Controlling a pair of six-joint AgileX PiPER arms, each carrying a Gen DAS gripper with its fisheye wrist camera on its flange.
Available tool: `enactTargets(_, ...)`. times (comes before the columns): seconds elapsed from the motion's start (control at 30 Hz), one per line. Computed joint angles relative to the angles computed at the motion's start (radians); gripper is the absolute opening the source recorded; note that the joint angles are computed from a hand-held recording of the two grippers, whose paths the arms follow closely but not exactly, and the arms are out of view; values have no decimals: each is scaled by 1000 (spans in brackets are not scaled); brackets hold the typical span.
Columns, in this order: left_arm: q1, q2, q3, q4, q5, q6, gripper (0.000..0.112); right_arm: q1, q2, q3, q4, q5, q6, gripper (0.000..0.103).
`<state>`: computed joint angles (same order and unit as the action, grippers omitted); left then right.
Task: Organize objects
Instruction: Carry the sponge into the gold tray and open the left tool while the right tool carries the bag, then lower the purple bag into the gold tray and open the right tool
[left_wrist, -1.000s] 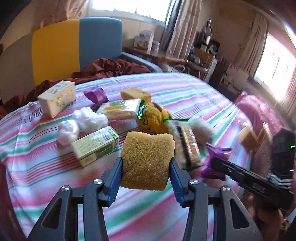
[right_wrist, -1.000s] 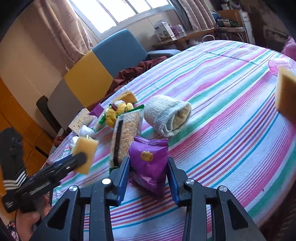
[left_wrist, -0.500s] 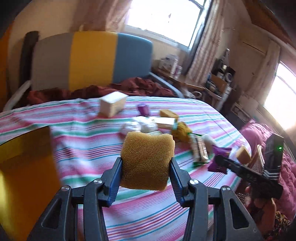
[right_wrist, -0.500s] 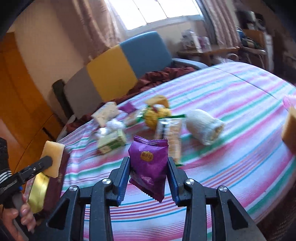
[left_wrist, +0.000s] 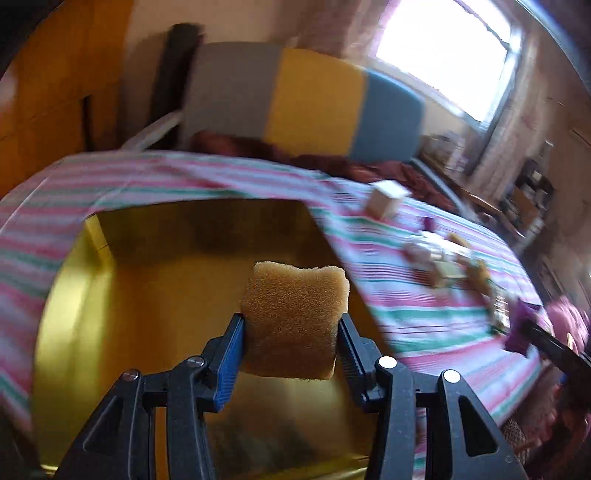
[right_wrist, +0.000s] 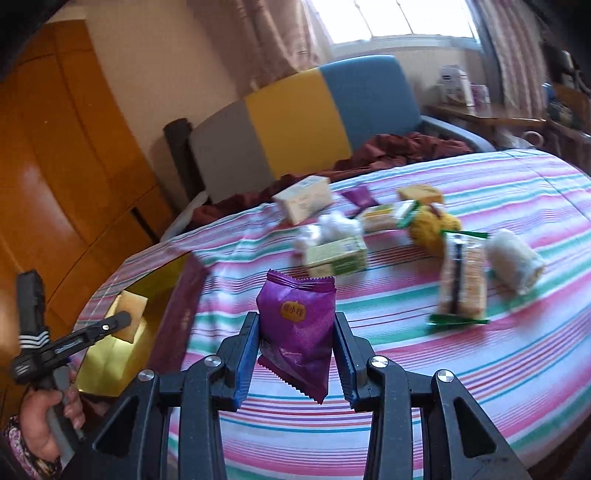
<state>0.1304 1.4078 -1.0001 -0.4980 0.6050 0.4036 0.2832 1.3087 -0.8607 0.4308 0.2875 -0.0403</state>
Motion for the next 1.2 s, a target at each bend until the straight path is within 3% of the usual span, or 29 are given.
enactTargets(0.1,81,56,-25,79,35,-56,49,69,20,-30,-69,-1,75,39)
enactTargets(0.27,194,103,-29,53,68,-25,53,179,78,-95,-117,5,145,39)
enactTargets(0.6,267,102,-57,146,87,-127,66,404,242,-281,-231,27,249,39)
enactTargets(0.83,385,21,-45,-29,62,-59,67,473,406,-450,-105,112,125,39)
enactTargets(1.2,399,-43,-19,-64,29,-58,67,532,705,-787,-108,285,137,40)
